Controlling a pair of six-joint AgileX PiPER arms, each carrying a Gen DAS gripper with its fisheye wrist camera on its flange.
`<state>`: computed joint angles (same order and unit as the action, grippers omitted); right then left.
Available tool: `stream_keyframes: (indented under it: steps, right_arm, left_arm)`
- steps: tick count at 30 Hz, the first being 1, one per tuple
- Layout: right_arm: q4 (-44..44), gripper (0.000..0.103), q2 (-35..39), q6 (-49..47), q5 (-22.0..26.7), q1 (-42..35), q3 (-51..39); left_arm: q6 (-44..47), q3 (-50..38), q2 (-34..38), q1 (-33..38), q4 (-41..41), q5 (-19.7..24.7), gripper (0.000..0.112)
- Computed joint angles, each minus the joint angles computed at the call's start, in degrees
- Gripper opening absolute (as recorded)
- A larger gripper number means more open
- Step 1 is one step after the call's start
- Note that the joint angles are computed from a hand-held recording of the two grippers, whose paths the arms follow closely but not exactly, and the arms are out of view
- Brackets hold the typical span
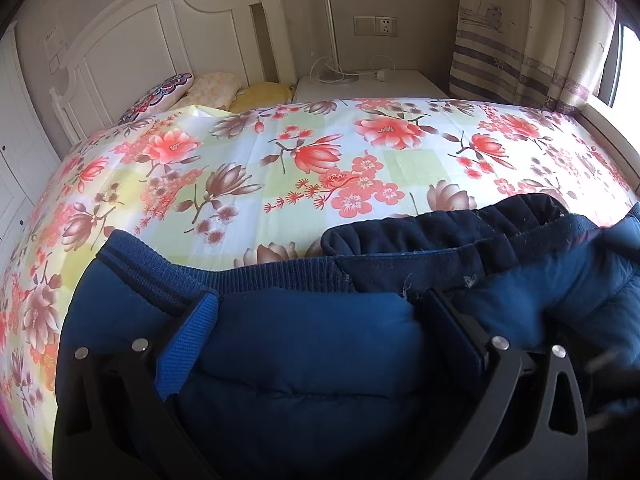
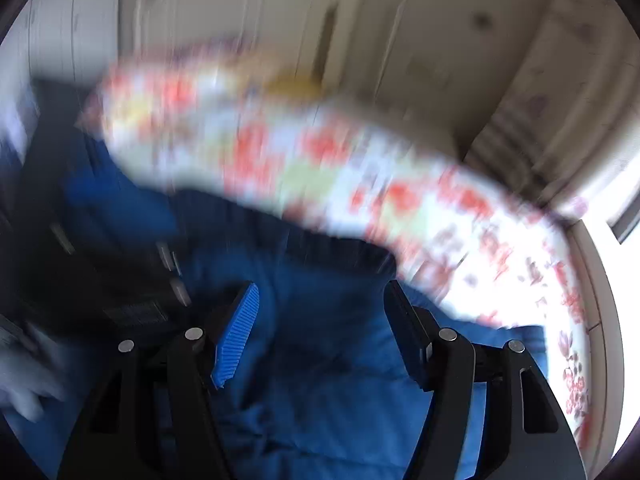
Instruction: Fold large clothes
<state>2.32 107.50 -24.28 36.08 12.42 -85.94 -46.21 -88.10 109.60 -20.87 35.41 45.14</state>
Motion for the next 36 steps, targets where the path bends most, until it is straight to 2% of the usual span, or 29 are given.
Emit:
stream_keyframes:
  steps: [1, 5, 9, 10, 11, 13, 14, 15, 18, 20, 22, 23, 24, 26, 27, 29, 31, 33, 36]
  right_arm:
    - [-0.96, 0.066, -0.28, 0.38, -1.69, 0.43, 1.23]
    - [1.17, 0.064, -1.4, -4.15, 2.46, -1.39, -1.18]
    - [5.79, 0.066, -2.36, -3.25, 0.04, -11.2, -1.78]
    - [9.84, 0.073, -0.23, -6.18, 0.41, -15.34, -2.62]
    - [15.57, 0.073, 2.2, -10.68, 3.06, -18.74, -4.37]
    - [27.02, 0.072, 6.57, -14.53, 11.97, -24.36, -9.39]
    - [30.5, 0.072, 7.35, -16.14, 13.66, -25.99, -10.06]
    - [31.69, 0.072, 7.07, -17.84, 13.06, -26.23, -9.15]
    - [27.1, 0.072, 4.95, -16.73, 7.77, -23.75, -5.89]
    - [27.78, 0.072, 4.96, -17.26, 7.58, -23.94, -5.68]
    - [29.87, 0.072, 6.05, -18.34, 9.16, -25.07, -7.08]
    - [30.06, 0.072, 5.35, -18.22, 8.45, -24.62, -5.81]
    - [29.92, 0.073, 5.31, -18.19, 8.3, -24.57, -5.75]
    - [29.73, 0.073, 5.02, -18.13, 7.66, -24.31, -5.09]
    - [29.76, 0.073, 4.9, -18.21, 7.45, -24.27, -4.86]
    - [29.79, 0.073, 4.87, -18.27, 7.21, -24.3, -4.88]
    - [29.71, 0.073, 4.93, -18.14, 7.21, -24.27, -4.97]
    - [29.68, 0.073, 4.95, -18.06, 7.11, -24.19, -5.04]
    - [29.29, 0.073, 4.87, -17.71, 7.05, -24.02, -4.9]
  left_arm:
    - [0.35, -0.12, 0.08, 0.22, -0.59, 0.02, 0.101]
    - [0.59, -0.13, 0.09, 0.39, -0.69, -0.04, 0.101]
    - [0.83, -0.33, 0.21, 0.48, -1.04, -0.16, 0.101]
    - [1.12, -0.46, 0.28, 0.53, -1.47, -0.29, 0.101]
    - [1.2, -0.07, -0.05, 0.56, -1.71, -0.75, 0.101]
    - [0.62, 0.4, -0.45, 0.38, -1.18, -0.99, 0.101]
    - [0.54, 0.41, -0.53, 0.33, -1.0, -0.84, 0.101]
    - [1.74, -0.22, -0.35, 0.47, -2.02, -0.33, 0.101]
    - [7.6, -0.41, -2.72, 3.92, -10.12, -0.77, 0.101]
    - [6.71, 4.2, -8.1, 7.4, -12.81, -4.76, 0.101]
    - [5.94, 7.64, -11.91, 11.37, -14.25, -6.71, 0.101]
    - [7.66, 8.93, -12.88, 14.15, -16.58, -7.13, 0.101]
    - [9.72, 9.36, -12.45, 17.07, -19.28, -6.33, 0.1]
    - [16.82, 8.42, -8.93, 22.68, -30.01, -4.04, 0.1]
    - [18.38, 8.88, -7.78, 24.41, -35.0, -4.83, 0.1]
    - [21.32, 9.23, -8.4, 25.78, -38.11, -5.15, 0.1]
    - [16.89, 9.97, -9.27, 23.55, -32.05, -5.85, 0.099]
    - [6.15, 13.28, -12.43, 20.28, -20.59, -8.58, 0.095]
    - [-6.61, 15.53, -18.31, 14.27, -3.4, -7.24, 0.094]
